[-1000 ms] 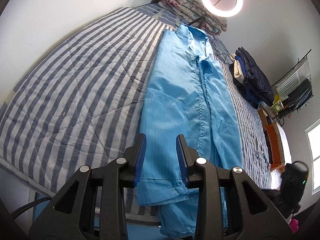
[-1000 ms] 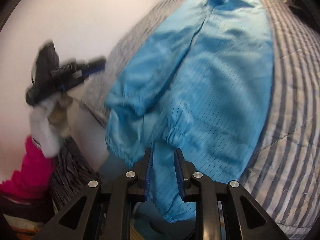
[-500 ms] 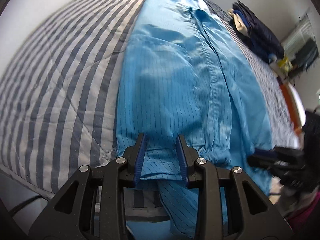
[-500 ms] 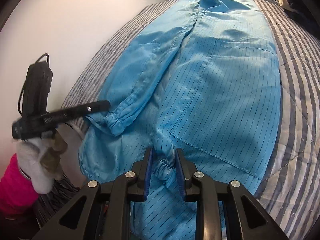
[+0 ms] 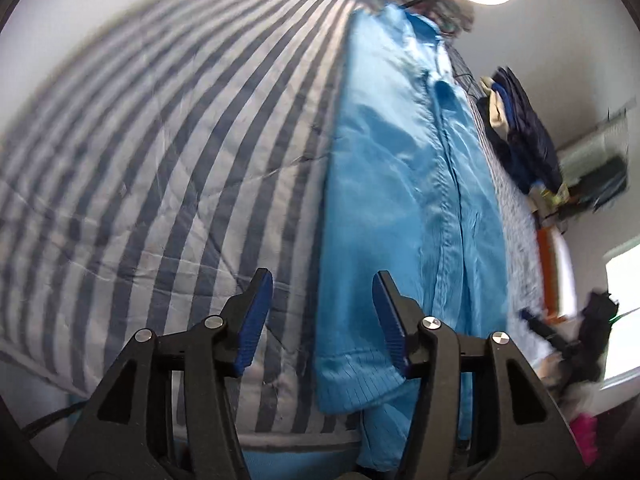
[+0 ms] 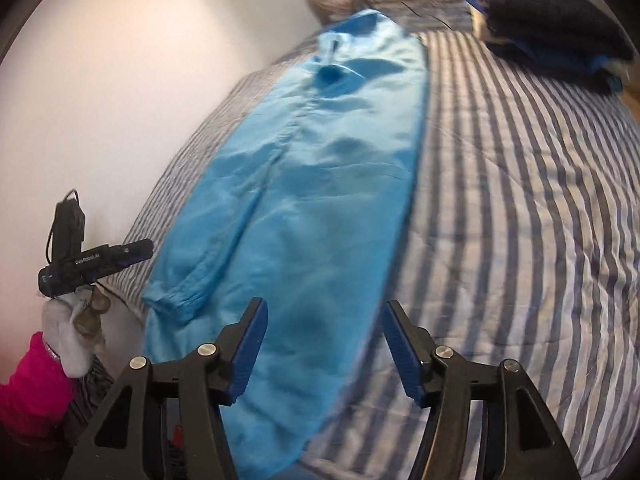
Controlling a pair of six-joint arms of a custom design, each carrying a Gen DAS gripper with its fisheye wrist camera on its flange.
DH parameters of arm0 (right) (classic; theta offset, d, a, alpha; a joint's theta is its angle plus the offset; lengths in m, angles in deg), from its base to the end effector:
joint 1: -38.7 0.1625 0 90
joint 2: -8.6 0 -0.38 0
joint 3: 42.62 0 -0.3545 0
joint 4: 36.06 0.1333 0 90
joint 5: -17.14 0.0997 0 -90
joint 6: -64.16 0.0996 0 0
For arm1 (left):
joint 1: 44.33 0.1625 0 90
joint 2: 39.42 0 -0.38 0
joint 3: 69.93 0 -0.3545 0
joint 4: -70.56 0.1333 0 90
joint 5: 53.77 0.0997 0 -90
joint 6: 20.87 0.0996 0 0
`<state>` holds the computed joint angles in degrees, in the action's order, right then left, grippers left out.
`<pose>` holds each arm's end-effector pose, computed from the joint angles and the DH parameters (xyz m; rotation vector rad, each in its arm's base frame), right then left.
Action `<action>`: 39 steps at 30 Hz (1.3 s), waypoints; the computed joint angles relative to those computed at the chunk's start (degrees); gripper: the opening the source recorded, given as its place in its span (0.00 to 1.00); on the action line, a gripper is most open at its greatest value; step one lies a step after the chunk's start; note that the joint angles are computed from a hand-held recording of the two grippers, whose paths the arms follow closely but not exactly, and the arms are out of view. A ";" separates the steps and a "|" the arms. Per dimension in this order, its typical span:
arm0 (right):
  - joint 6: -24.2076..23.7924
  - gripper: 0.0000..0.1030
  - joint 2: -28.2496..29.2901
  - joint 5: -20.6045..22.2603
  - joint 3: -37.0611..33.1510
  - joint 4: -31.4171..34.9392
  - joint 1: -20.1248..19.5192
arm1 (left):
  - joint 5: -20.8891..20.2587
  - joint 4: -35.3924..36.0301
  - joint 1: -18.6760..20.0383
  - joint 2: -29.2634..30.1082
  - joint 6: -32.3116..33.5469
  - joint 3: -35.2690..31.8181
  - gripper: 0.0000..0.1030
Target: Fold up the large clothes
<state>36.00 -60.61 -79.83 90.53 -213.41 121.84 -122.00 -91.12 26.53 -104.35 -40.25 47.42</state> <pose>0.0700 -0.4328 0.1482 0.4931 -2.8173 0.5127 -0.0037 -0.5299 0.1713 -0.0981 2.8264 -0.6321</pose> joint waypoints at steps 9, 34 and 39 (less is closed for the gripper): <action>0.69 0.63 -3.13 11.69 -2.06 13.35 -9.80 | -16.72 1.47 8.03 1.71 -3.40 -4.48 0.52; -4.35 0.04 3.07 24.61 -6.94 21.93 -7.11 | -24.59 4.07 3.73 4.59 3.03 -5.75 0.03; -3.47 0.03 2.38 28.13 -6.89 17.85 -6.35 | -27.55 1.41 2.29 4.42 2.90 -7.20 0.03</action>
<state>32.53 -58.23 -51.70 83.64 -195.56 115.50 -149.55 -89.71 28.82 -99.93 -37.35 40.22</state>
